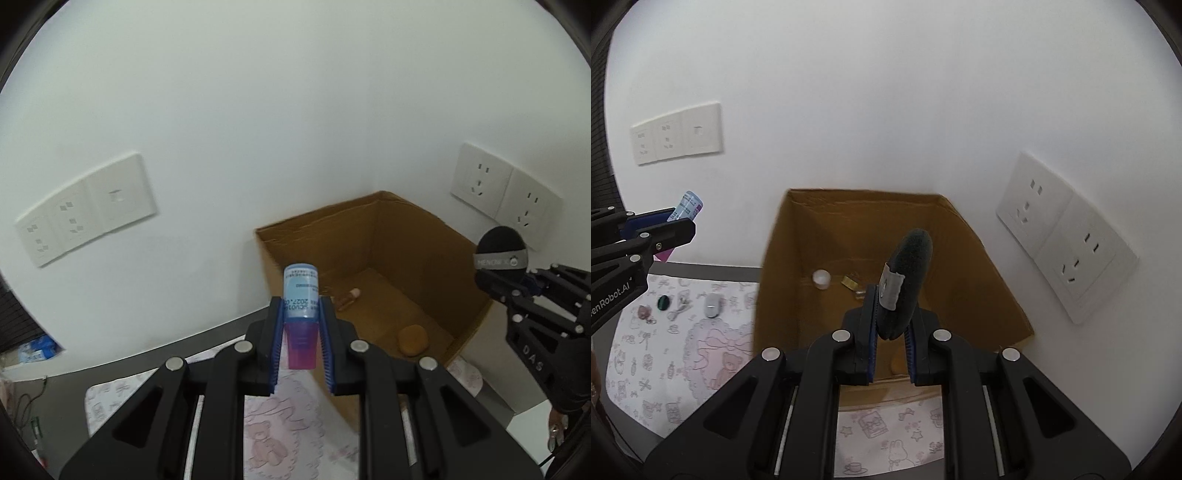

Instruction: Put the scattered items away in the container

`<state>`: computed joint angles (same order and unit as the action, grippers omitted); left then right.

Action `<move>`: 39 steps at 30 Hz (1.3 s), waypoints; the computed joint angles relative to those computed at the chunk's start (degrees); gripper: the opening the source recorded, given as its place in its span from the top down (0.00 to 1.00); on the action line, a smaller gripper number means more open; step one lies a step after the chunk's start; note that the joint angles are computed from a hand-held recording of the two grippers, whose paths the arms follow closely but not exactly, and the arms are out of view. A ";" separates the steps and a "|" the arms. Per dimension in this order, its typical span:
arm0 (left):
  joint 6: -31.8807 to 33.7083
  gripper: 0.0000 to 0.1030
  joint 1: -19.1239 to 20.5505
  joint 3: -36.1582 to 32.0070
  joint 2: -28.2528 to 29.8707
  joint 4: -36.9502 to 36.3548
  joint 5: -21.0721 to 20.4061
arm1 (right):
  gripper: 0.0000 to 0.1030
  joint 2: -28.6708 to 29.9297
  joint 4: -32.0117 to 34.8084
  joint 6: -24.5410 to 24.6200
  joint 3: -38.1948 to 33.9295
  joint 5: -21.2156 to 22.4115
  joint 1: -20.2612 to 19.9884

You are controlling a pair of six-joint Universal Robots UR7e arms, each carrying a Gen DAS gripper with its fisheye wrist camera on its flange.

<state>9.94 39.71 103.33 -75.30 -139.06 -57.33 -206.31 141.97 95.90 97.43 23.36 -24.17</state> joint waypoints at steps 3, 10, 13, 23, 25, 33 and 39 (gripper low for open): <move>1.16 0.82 0.23 -0.62 2.73 -0.97 -2.27 | 0.88 0.45 -3.32 2.91 1.02 0.47 -1.37; 2.72 0.82 -0.17 -1.45 6.37 -2.33 -3.77 | 0.88 0.96 -4.97 3.33 2.86 0.43 -4.00; 1.41 0.82 0.22 -2.39 7.11 -1.11 -4.41 | 0.88 0.87 -4.05 1.90 3.55 0.07 -4.75; -0.20 0.04 0.20 -4.53 8.47 5.51 -2.13 | 0.05 2.24 -13.37 14.74 0.69 -1.37 -4.60; -0.16 0.04 0.10 -4.37 8.24 5.24 -2.24 | 0.05 2.32 -12.44 13.92 1.11 -1.35 -4.66; -1.38 0.04 0.31 -4.67 7.47 5.57 -2.57 | 0.05 2.12 -12.80 14.18 1.00 -1.03 -4.17; -2.17 0.04 0.55 -5.04 6.88 5.98 -2.73 | 0.05 2.24 -13.00 14.84 0.40 -0.99 -3.66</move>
